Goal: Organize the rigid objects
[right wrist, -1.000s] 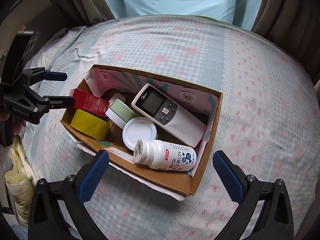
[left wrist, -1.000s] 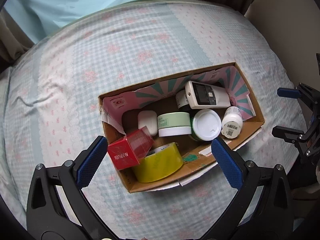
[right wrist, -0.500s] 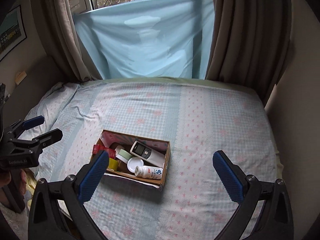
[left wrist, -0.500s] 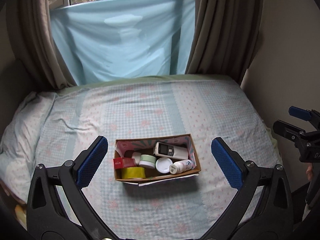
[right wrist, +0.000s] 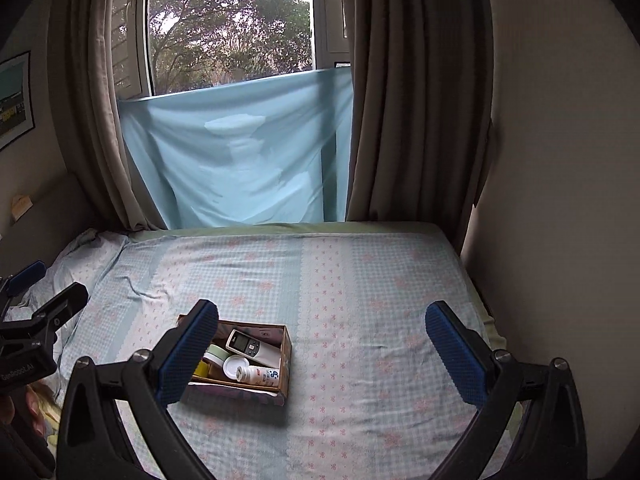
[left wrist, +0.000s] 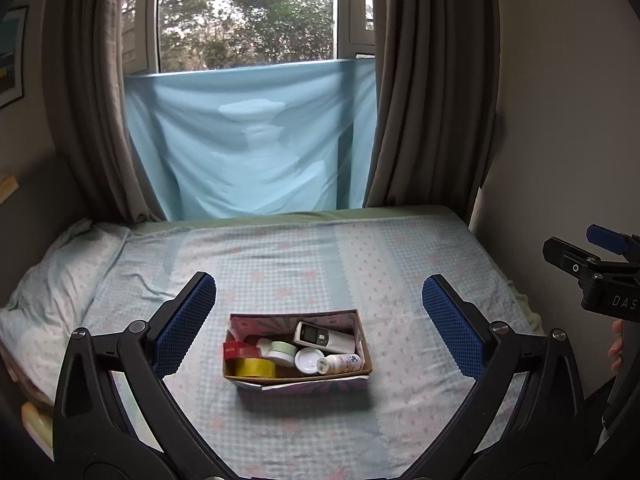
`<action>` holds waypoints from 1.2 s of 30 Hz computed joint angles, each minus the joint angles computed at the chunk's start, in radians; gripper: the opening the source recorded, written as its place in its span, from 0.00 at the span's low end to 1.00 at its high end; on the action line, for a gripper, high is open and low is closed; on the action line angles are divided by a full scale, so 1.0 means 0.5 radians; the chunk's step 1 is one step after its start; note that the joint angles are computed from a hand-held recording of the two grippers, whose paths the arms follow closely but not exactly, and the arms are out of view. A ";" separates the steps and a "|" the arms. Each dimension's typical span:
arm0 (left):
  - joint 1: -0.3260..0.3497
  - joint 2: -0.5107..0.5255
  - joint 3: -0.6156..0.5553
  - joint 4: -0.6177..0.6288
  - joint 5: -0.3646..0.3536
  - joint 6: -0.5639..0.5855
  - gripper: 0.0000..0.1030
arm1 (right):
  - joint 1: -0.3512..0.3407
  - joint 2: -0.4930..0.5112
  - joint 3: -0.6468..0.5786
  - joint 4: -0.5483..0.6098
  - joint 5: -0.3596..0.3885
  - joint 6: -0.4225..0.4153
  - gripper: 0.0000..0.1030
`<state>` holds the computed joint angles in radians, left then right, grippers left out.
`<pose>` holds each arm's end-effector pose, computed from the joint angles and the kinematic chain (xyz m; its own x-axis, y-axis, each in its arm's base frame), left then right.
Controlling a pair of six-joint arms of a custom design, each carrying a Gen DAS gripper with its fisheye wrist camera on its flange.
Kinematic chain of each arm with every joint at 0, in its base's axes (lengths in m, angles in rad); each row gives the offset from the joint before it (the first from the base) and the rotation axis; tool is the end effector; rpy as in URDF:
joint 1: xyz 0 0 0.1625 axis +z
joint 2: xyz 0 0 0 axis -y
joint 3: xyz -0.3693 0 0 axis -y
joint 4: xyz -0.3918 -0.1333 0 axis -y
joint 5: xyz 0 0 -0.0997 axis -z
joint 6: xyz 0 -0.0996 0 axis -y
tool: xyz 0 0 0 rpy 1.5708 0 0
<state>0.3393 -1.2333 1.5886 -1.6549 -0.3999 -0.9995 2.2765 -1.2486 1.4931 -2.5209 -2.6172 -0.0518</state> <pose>-0.4676 -0.4037 0.3106 -0.7085 -0.0268 -0.7052 0.5780 0.5513 -0.6017 0.4284 -0.4302 0.4446 -0.7186 0.0724 0.6916 -0.5316 0.5839 -0.6135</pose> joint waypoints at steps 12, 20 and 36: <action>0.003 0.032 -0.022 0.049 -0.018 -0.057 1.00 | -0.008 -0.053 0.043 0.029 -0.018 0.030 1.00; 0.011 0.046 -0.037 0.057 -0.033 -0.064 1.00 | -0.013 -0.058 0.044 0.031 -0.013 0.030 1.00; 0.032 0.029 -0.028 0.020 -0.056 -0.021 1.00 | -0.016 -0.033 0.024 0.052 -0.030 0.053 1.00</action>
<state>0.3551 -1.2189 1.5747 -1.6448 -0.4279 -1.0100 2.2687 -1.2652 1.5050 -2.4948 -2.6320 -0.0254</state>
